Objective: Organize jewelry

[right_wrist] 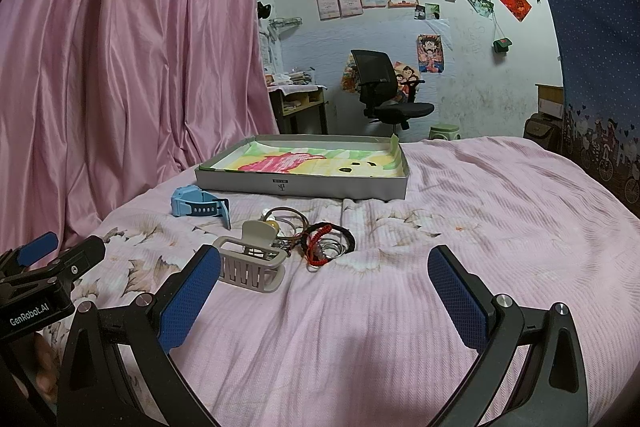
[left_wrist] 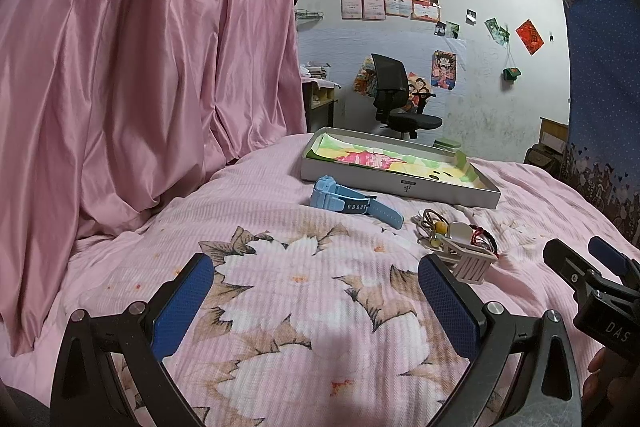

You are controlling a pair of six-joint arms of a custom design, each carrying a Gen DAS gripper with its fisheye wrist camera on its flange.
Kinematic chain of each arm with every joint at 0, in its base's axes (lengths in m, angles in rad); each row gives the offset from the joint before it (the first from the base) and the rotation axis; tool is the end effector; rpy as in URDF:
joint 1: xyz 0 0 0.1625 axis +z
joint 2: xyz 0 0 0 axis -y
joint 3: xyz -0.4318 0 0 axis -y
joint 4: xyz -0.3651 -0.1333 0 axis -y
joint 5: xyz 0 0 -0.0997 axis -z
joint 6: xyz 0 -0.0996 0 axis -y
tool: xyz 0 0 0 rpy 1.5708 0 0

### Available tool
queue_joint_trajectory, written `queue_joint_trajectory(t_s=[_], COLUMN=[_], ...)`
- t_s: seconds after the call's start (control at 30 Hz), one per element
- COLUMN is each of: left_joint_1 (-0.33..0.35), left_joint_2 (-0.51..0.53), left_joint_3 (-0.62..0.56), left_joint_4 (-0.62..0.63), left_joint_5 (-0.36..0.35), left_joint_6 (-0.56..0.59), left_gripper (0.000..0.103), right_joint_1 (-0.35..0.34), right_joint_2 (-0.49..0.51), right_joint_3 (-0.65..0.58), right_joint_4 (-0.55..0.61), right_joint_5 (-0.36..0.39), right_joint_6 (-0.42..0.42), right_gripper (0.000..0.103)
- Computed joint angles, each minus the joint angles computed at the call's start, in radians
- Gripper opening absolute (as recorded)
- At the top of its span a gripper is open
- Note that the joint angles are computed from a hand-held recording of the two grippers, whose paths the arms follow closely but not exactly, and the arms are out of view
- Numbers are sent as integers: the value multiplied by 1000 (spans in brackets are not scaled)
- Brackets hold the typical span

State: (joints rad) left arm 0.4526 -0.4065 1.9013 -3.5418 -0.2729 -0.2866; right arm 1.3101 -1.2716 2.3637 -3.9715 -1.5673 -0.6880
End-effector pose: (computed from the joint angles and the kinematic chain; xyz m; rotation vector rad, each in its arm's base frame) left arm -0.3721 -0.4358 -0.0090 0.4776 2.0061 -1.3696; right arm 0.0215 -0.4378 0.3215 0.4546 -2.0819 1.4557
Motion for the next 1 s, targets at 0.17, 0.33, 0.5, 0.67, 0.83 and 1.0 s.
queue_joint_trajectory(t_s=[0.17, 0.33, 0.5, 0.67, 0.83, 1.0], left_joint_1=[1, 1, 0, 1, 1, 2], left_joint_2=[3, 3, 2, 2, 3, 4], left_joint_3=[-3, -2, -1, -2, -1, -3], left_joint_4=[-8, -9, -6, -3, -8, -7], left_joint_5=[-1, -1, 0, 1, -1, -1], left_joint_6=[8, 8, 6, 4, 7, 8], left_gripper=[103, 103, 103, 103, 103, 103], right_joint_1=[1, 1, 1, 1, 2, 1], right_joint_2=[0, 1, 2, 2, 2, 3], right_joint_3=[0, -1, 0, 0, 0, 0], right_joint_4=[0, -1, -2, -2, -2, -3], right_joint_5=[0, -1, -1, -1, -1, 0], right_joint_6=[0, 0, 0, 0, -1, 0], right_gripper=[102, 102, 102, 102, 102, 102])
